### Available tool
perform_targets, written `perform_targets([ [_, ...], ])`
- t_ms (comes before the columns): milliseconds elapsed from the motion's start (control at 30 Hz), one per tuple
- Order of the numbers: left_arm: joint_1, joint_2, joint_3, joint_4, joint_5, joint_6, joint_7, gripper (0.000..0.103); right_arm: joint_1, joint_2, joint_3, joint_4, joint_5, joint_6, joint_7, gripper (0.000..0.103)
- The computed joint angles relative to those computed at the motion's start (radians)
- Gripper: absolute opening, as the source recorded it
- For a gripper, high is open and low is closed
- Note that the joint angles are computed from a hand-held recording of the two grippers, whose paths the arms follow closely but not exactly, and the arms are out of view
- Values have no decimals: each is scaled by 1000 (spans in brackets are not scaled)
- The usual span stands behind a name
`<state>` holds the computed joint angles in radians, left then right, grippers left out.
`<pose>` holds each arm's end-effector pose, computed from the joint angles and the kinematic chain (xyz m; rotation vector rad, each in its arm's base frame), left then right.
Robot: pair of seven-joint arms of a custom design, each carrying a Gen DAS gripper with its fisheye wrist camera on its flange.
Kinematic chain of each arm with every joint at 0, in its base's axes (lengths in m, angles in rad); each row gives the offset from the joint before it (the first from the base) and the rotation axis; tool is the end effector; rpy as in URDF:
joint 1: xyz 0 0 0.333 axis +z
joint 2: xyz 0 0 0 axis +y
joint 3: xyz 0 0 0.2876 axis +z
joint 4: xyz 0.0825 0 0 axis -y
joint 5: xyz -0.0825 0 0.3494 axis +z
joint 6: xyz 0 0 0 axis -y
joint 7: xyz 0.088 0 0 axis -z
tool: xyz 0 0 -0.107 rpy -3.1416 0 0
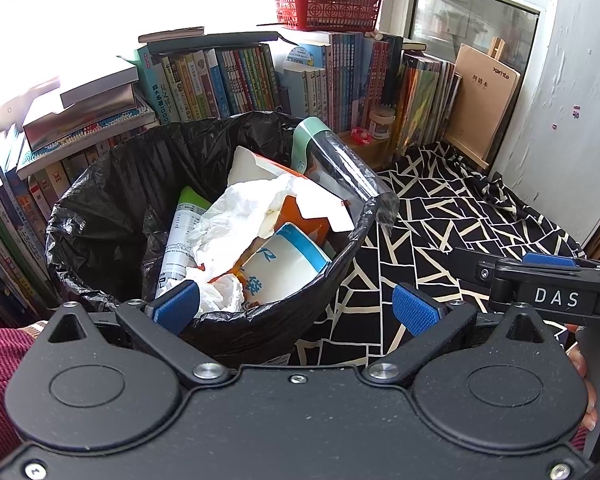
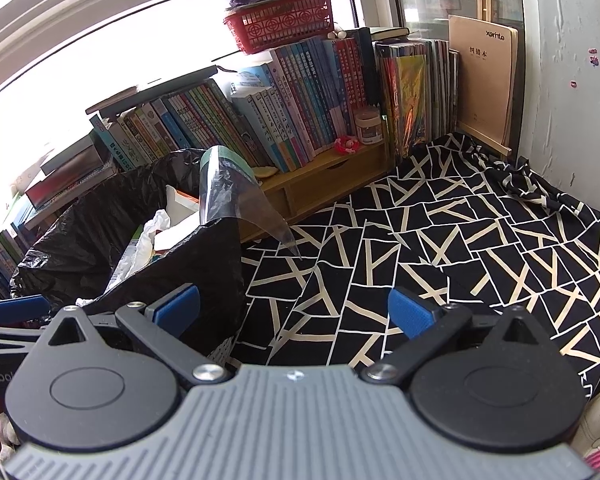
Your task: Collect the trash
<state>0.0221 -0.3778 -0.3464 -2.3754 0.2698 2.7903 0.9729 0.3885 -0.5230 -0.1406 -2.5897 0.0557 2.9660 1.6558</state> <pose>0.4322 -0.1740 0.5346 -1.7842 1.7345 -0.8045 0.4037 0.0920 0.5294 -1.7032 1.5444 -0.5305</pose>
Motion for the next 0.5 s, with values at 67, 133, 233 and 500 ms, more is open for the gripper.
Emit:
perform_targets([
  [67,2,2,-2,1,4,-1,-2,103,0,0,1,-2,3,3,3,103],
  [133,3,3,-3,2,9,-1,-5,103,1,2,-1,-2,4,5,4,103],
  [233,3,4,-3,3,12,-2,-7,103,4,3,-5,-4,7,5,2,103],
  [500,3,5,-3,3,19,0,-12,103,4,7,-5,-5,12,7,5,103],
])
